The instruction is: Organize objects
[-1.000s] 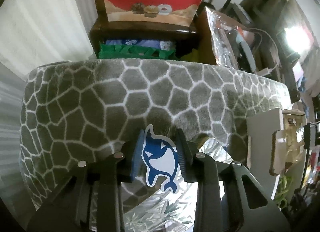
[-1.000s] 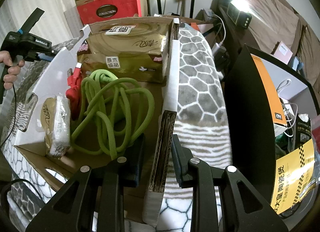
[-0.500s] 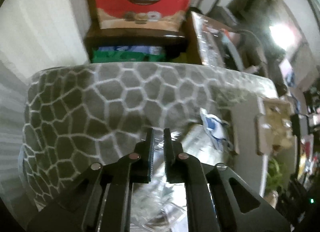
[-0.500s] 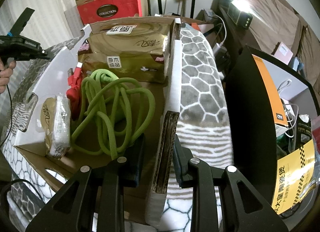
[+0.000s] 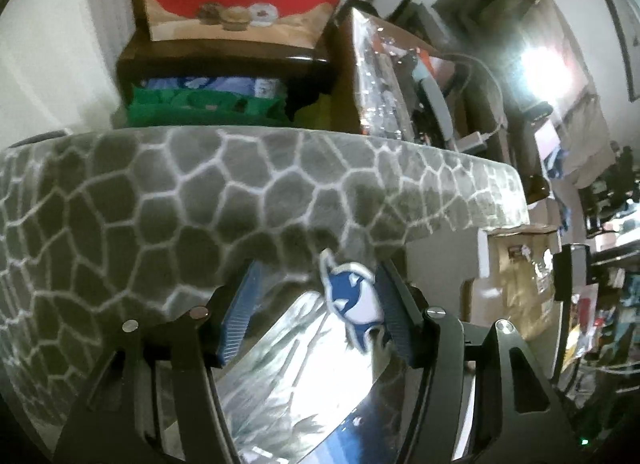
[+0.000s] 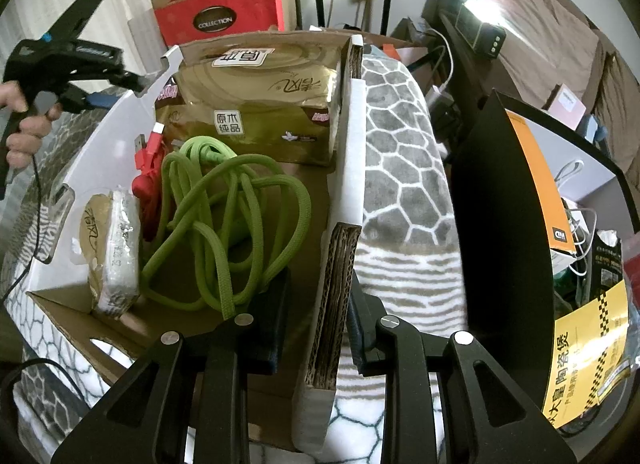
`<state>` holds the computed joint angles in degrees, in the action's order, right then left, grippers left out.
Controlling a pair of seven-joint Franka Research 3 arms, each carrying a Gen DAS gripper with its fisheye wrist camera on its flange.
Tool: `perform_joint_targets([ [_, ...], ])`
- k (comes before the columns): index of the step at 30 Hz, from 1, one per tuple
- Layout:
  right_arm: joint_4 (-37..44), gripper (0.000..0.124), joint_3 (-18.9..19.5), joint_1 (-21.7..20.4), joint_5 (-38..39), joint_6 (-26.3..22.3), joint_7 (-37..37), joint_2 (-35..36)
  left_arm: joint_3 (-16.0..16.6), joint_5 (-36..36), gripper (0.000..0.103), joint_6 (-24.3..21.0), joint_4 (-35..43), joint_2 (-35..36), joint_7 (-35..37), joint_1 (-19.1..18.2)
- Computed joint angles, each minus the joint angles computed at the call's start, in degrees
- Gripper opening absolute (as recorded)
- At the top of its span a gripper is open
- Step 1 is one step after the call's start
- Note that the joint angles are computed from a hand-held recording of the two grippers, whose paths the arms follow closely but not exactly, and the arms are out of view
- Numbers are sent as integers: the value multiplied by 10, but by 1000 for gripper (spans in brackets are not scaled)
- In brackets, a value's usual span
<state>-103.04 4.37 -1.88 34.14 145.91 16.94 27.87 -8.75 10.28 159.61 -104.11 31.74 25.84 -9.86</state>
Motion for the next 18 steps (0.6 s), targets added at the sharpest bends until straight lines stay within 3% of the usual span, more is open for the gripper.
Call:
perform_joint_targets([
  [3,4,27,-1,-2,0,-7,3,2,-16,-9,36,6,13,12,27,13],
  [6,5,27,-1,-2,0,-10,5,3,-27,-17,26,18,16,16,51,18],
  [11,5,27,-1,-2,-1,-9,4,3,-15,-14,19,13,20,14,53,2],
  [15,5,27,-1,-2,-1,-9,4,3,-28,-32,14,56,-11,1,53,17],
  [18,5,27,-1,-2,-1,-9,3,4,-110,-85,10,135,-42,6,113,88],
])
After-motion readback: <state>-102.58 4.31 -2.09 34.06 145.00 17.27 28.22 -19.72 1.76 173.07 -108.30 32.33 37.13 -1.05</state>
